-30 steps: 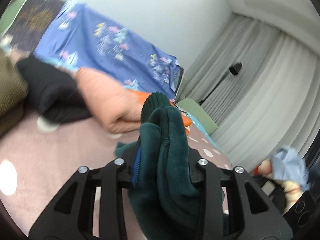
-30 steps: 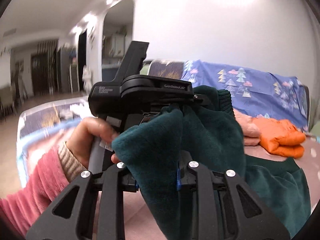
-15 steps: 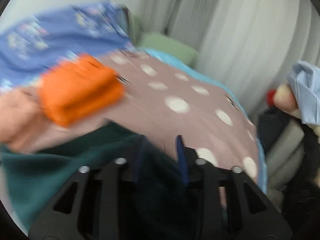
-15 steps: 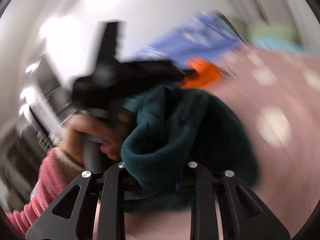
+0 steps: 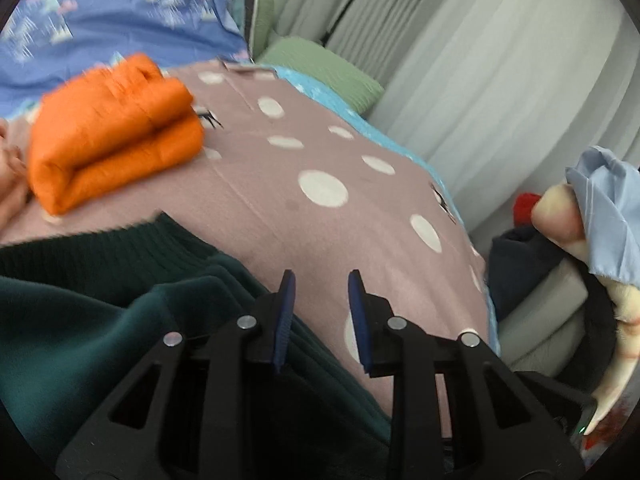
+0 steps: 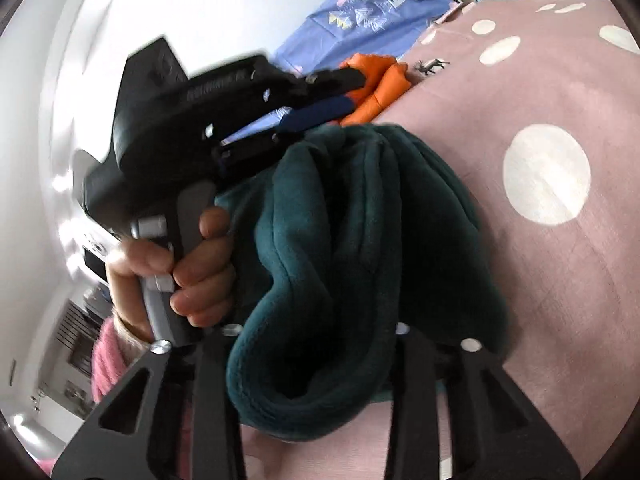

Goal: Fold large clothes

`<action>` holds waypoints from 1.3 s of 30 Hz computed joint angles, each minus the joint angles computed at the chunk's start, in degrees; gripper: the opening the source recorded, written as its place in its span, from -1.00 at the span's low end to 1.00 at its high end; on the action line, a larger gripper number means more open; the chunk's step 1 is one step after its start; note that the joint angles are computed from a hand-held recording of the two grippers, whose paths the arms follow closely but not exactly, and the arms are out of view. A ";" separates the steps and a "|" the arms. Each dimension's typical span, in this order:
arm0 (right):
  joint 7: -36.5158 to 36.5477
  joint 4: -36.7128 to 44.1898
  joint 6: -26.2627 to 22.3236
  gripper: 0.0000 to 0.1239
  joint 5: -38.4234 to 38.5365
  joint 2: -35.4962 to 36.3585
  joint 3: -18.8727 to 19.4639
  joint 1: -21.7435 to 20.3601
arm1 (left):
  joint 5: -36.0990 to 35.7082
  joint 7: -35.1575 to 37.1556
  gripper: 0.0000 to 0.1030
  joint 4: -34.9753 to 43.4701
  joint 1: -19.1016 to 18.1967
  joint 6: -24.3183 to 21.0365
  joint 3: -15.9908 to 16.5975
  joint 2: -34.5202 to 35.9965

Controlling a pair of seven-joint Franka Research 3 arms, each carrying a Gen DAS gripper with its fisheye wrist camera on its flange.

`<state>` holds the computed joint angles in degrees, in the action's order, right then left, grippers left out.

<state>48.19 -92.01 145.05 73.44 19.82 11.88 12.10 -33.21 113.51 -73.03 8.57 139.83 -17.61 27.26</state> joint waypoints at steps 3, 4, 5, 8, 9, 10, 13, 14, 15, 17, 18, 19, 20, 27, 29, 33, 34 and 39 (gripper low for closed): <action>-7.61 0.08 3.69 -0.56 1.77 -2.78 -3.70 4.50 | -7.31 7.67 -0.40 -6.12 3.57 4.10 -2.29 -6.96; -9.42 0.15 4.47 -0.57 2.88 -3.61 -6.18 6.87 | -7.02 9.76 -0.32 -8.77 3.12 7.12 -1.14 -10.43; -10.77 0.64 4.57 -0.57 4.32 -4.22 -7.11 7.38 | -5.75 11.00 -0.25 -11.16 2.41 10.04 0.20 -13.44; -9.85 1.00 4.70 -0.57 4.84 -4.13 -7.83 6.71 | -2.90 12.50 0.02 -14.22 0.99 11.05 3.68 -17.86; -6.39 1.51 4.72 -0.57 1.64 -2.91 -7.78 6.05 | -0.06 11.09 0.02 -14.78 0.05 10.89 5.15 -18.33; -2.81 1.95 4.37 -0.55 -1.37 -1.52 -5.80 3.86 | 6.70 6.79 0.03 -14.66 -1.50 10.04 7.12 -17.56; 8.78 2.90 -0.39 -0.40 -7.20 3.64 -4.71 1.37 | 26.55 -2.38 0.01 -11.97 -7.17 5.48 12.46 -11.03; 6.00 1.48 -0.32 -0.39 -3.08 3.74 -4.97 1.55 | 35.56 -4.35 0.01 -13.03 -9.75 8.18 14.45 -8.83; 4.88 0.87 0.28 -0.39 -2.45 3.29 -7.19 3.71 | 40.55 -7.25 0.03 -12.08 -10.33 7.69 14.64 -6.75; 6.46 -0.63 4.96 -0.31 -6.96 1.86 -7.27 5.02 | 39.90 -8.05 0.01 -8.54 -8.08 4.51 11.77 -5.39; 8.87 -0.43 6.03 -0.22 -10.95 1.89 -5.06 3.34 | 41.25 -8.03 0.02 -6.95 -8.17 2.41 11.61 -4.73; 10.07 -1.09 6.16 -0.20 -13.70 1.28 -3.12 1.57 | 42.29 -7.91 0.02 -6.61 -8.09 1.72 11.43 -4.58; 10.79 -1.21 5.29 -0.18 -14.99 0.88 -2.83 1.00 | 42.66 -7.87 0.02 -6.37 -7.92 1.35 11.25 -4.52; -10.00 -7.93 18.18 -0.13 1.71 -8.10 -6.00 5.33 | 44.94 -9.59 0.02 -4.91 -7.83 0.78 10.68 -3.41; -17.57 -7.84 15.70 -0.28 6.22 -9.74 -4.91 4.58 | 47.35 -10.78 0.04 -3.87 -8.95 0.01 11.43 -2.78; 8.31 0.59 11.22 -0.69 -21.54 1.92 -14.42 14.32 | 51.72 -13.97 0.05 -2.79 -10.51 0.04 12.54 -1.82; 11.62 1.20 14.68 -0.79 -24.20 4.05 -13.14 13.80 | 52.58 -15.53 0.05 -3.12 -10.80 0.60 12.92 -1.81; 18.33 -1.19 20.68 -0.79 -35.34 3.34 -11.63 14.09 | 55.22 -19.83 0.05 -10.67 -10.62 8.92 13.81 -6.00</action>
